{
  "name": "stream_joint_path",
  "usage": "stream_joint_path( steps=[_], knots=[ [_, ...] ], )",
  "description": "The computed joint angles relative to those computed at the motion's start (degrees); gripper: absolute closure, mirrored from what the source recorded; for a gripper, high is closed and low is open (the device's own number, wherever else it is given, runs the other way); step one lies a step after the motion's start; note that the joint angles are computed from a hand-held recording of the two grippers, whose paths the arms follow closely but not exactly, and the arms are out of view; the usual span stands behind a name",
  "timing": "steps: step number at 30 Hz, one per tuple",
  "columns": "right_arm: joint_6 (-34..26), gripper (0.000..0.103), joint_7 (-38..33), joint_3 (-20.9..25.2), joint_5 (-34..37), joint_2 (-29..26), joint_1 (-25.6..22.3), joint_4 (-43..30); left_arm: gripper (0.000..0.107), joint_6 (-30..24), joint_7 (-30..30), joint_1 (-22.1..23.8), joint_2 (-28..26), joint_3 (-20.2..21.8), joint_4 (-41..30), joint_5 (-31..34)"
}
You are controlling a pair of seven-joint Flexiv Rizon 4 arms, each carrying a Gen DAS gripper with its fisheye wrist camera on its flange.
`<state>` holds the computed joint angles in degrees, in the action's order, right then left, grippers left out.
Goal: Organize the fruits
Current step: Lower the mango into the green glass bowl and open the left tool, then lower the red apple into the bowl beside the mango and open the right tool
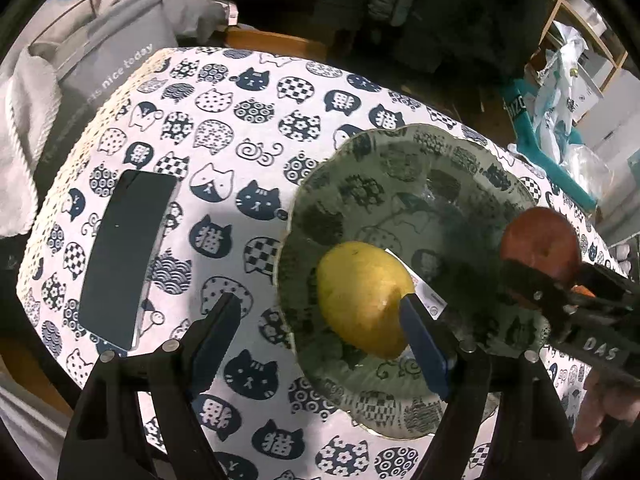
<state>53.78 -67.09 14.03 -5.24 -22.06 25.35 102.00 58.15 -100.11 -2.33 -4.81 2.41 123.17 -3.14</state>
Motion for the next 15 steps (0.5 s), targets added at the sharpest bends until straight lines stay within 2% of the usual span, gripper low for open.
stream_joint_path(
  steps=[6, 15],
  knots=[
    [-1.75, 0.028, -0.6, 0.17, -0.66, -1.05, 0.67, -0.51, 0.024, 0.16, -1.16, 0.19, 1.02, 0.43, 0.11, 2.67],
    [-3.88, 0.028, -0.89, -0.24, -1.91, -2.05, 1.6, -0.66, 0.024, 2.8, -1.31, 0.52, 2.17, 0.4, 1.56, 2.21]
  ],
)
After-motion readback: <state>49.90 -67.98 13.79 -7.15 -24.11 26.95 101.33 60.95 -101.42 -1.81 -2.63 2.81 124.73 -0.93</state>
